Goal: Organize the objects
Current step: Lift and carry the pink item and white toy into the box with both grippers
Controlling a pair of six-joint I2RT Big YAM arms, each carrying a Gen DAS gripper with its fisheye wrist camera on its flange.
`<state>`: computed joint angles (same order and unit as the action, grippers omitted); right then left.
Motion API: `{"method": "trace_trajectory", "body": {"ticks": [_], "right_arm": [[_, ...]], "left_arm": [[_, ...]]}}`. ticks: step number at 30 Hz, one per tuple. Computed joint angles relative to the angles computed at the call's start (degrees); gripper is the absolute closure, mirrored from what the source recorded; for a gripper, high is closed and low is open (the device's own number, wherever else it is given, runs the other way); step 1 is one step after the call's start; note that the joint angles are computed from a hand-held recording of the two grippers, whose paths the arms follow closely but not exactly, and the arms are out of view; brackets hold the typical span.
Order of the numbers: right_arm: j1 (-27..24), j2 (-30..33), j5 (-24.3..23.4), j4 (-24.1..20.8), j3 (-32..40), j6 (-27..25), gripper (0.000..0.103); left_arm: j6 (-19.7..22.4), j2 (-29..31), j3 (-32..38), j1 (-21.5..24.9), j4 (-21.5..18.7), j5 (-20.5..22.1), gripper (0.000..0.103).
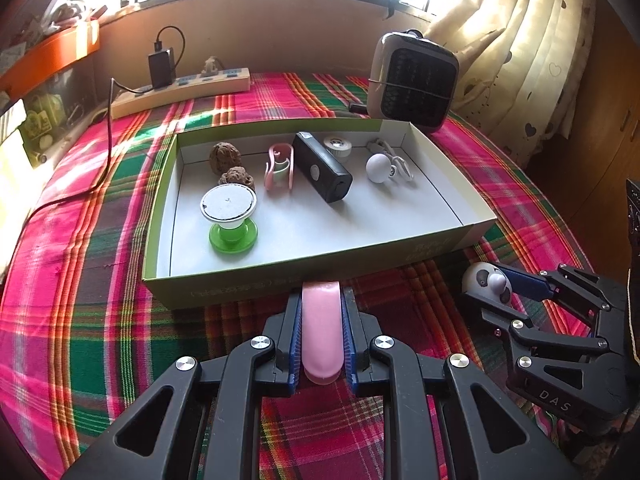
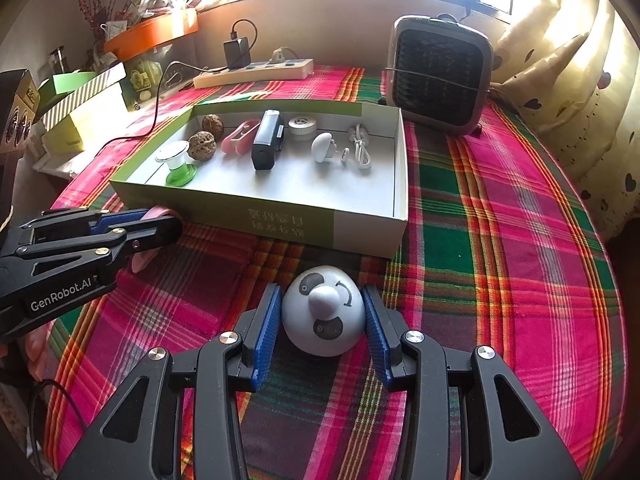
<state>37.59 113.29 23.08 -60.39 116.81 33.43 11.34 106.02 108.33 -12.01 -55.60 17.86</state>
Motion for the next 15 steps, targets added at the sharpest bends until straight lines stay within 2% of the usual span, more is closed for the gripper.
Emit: {"method": "trace_trajectory", "body": {"ticks": [15], "right_arm": [[0.64, -1.60, 1.30, 1.25, -0.56, 0.10, 0.061]], "left_arm": [[0.64, -2.55, -1.74, 0.62, 1.27, 1.47, 0.087]]}}
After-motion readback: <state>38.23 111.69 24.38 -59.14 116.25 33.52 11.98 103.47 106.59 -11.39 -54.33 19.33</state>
